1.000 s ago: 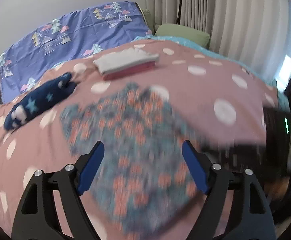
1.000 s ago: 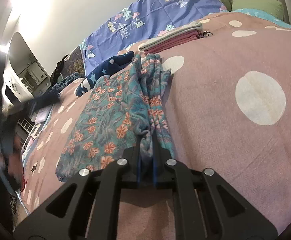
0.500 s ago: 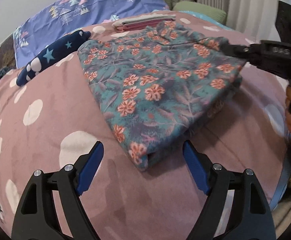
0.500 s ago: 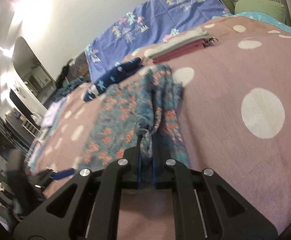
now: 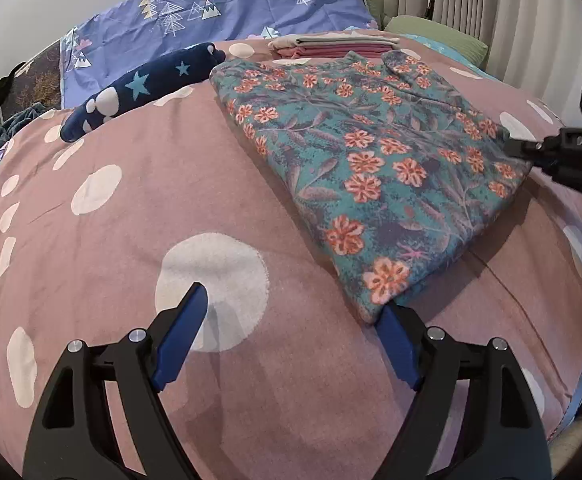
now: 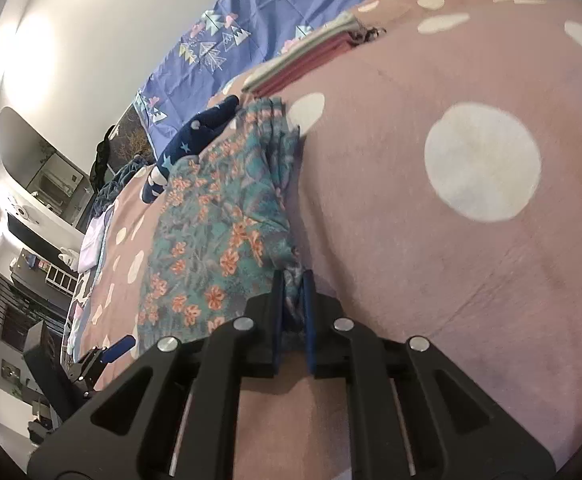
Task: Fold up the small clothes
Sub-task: 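Fold the shirt over onto itself with the right tool and release the left tool, then grasp the folded teal floral shirt edge with the left tool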
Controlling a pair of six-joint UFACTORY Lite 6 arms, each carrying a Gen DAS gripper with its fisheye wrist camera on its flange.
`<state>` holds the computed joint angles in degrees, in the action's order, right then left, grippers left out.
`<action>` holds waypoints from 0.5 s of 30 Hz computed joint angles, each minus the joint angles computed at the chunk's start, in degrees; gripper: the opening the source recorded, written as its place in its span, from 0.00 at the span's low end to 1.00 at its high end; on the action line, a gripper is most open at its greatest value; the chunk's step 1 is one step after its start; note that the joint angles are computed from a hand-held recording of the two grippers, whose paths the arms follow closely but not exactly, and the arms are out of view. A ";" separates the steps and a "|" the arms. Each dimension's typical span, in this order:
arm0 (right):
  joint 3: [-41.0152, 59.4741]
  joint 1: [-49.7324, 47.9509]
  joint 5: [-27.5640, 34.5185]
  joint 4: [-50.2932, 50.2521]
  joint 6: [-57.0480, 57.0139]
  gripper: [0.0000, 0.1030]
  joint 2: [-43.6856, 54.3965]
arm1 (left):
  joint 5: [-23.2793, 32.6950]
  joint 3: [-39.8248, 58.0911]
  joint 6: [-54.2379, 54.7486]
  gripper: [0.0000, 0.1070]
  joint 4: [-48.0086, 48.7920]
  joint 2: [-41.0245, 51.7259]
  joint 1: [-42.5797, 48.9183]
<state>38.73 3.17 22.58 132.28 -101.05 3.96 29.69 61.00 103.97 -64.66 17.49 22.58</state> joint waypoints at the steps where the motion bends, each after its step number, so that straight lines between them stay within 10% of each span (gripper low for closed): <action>1: -0.24 0.38 -1.33 0.64 -0.71 0.12 -1.18 | -0.06 -0.32 0.02 0.77 -0.04 -0.30 -0.02; 8: -0.48 3.26 -3.20 6.99 -10.86 0.12 -3.05 | 2.63 0.42 -2.79 0.71 2.50 0.10 1.36; 12: 0.85 2.98 -5.51 10.30 -13.63 0.18 2.79 | 20.17 2.77 -1.85 0.03 7.57 -0.32 6.73; 15: 0.07 2.19 -4.50 8.99 -13.46 0.21 1.79 | 24.12 0.84 3.14 0.03 6.58 -4.40 7.43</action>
